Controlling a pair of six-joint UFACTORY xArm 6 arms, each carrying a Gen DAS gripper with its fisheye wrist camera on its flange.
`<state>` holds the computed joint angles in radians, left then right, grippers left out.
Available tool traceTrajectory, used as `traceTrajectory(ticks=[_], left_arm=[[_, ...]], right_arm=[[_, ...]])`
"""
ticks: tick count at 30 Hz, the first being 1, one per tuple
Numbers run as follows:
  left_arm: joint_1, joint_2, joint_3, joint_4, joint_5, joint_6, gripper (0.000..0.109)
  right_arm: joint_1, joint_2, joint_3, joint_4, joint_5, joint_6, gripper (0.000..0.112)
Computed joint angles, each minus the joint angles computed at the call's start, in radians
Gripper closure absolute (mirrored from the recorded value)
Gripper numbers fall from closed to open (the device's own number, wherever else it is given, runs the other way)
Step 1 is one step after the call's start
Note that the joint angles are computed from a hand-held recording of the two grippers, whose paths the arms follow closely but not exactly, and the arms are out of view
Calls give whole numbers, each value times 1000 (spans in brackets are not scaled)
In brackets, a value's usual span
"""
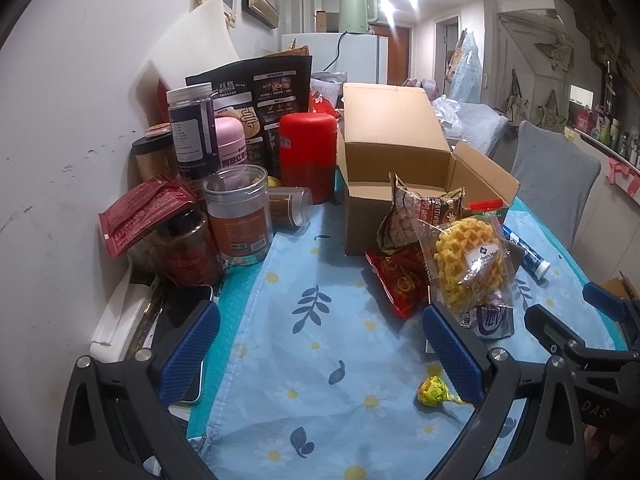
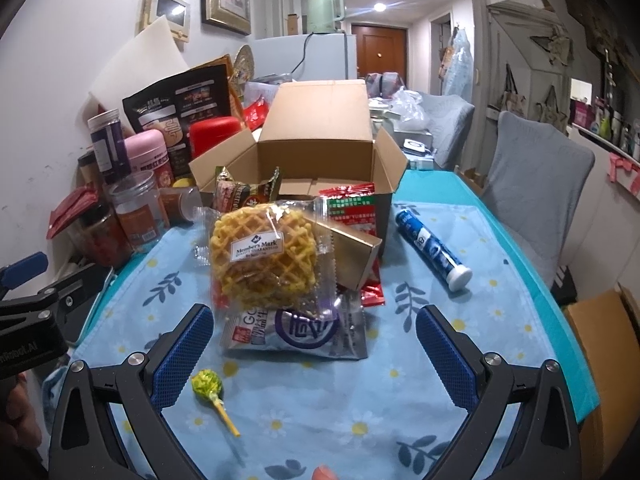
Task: Organize snacks
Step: 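Move the right tool toward the lollipop while the left tool approaches the waffle bag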
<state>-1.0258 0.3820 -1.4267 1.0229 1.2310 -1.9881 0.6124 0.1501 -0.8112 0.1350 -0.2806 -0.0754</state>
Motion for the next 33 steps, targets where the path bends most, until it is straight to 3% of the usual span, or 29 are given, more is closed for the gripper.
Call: traceTrajectory(ticks=[27, 33], left_arm=[[-11, -16, 22, 1, 3, -17, 6], [-14, -22, 40, -13, 6, -25, 6]], right_arm=[[23, -3, 5, 13, 9, -46, 13], [-14, -6, 14, -185, 15, 114, 18]])
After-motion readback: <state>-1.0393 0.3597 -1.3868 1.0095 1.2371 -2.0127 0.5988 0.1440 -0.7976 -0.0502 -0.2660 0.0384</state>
